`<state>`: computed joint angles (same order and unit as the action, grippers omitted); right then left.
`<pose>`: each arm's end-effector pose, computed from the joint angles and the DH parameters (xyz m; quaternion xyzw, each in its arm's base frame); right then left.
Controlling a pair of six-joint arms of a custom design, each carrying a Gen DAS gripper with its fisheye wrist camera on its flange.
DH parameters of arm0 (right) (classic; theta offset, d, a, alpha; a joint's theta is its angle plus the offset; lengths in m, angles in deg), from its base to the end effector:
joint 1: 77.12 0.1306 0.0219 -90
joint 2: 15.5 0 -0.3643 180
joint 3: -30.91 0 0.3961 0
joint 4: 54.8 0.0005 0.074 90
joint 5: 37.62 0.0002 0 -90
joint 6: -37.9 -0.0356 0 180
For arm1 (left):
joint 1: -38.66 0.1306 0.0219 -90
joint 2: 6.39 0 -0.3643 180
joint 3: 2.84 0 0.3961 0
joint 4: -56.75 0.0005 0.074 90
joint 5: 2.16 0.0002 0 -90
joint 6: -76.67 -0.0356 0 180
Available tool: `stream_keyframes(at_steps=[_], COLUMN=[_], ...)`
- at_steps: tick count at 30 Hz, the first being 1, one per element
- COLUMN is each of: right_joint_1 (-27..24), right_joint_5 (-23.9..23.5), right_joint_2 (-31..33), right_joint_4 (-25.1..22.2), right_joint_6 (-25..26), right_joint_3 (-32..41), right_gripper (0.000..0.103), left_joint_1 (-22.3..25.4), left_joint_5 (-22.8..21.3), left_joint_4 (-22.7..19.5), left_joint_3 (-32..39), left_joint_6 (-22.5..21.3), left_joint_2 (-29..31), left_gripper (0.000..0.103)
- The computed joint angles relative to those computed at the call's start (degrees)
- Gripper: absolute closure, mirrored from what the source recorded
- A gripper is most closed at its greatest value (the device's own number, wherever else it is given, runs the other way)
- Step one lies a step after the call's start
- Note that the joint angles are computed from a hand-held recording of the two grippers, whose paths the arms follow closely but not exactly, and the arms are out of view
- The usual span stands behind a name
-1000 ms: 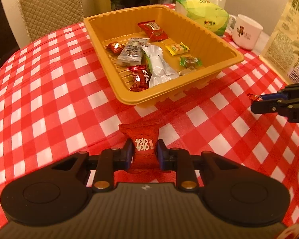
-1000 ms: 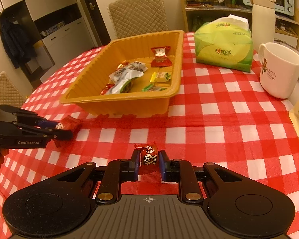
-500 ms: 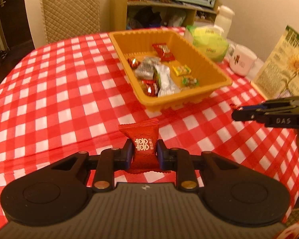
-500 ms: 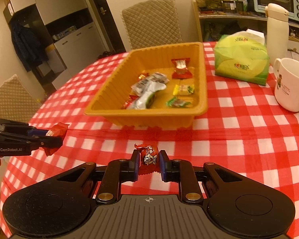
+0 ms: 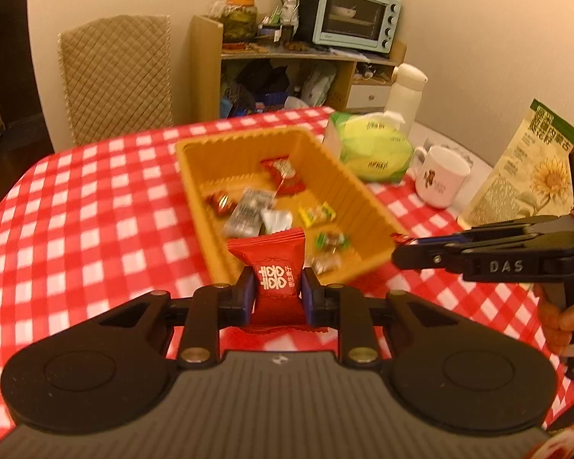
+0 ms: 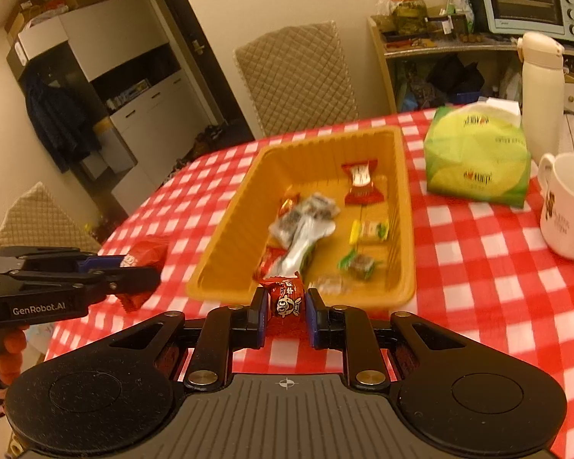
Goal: Organize snacks
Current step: 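Carry both red candies over the orange tray with both tools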
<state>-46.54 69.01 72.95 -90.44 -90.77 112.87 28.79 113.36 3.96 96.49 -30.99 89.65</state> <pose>0.4235 0.2379 0.3773 0.1223 0.8980 0.1193 0.4054 0.5140 -0.1055 0.4348 0.2920 0.8706 -0.1838 0.3509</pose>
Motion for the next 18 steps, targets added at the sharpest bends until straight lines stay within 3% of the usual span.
stream_keyframes(at_steps=[18], right_joint_1=[-9.1], right_joint_5=[-3.8], right_joint_2=[8.8], right_joint_4=[1.5], right_joint_6=[1.2], right_joint_3=[8.4], right_gripper=[0.082], left_joint_1=[-6.2], left_joint_5=[-7.5], left_joint_4=[-0.1], left_joint_3=[18.1], left_joint_6=[5.2], left_joint_2=[16.3], left_gripper=[0.081])
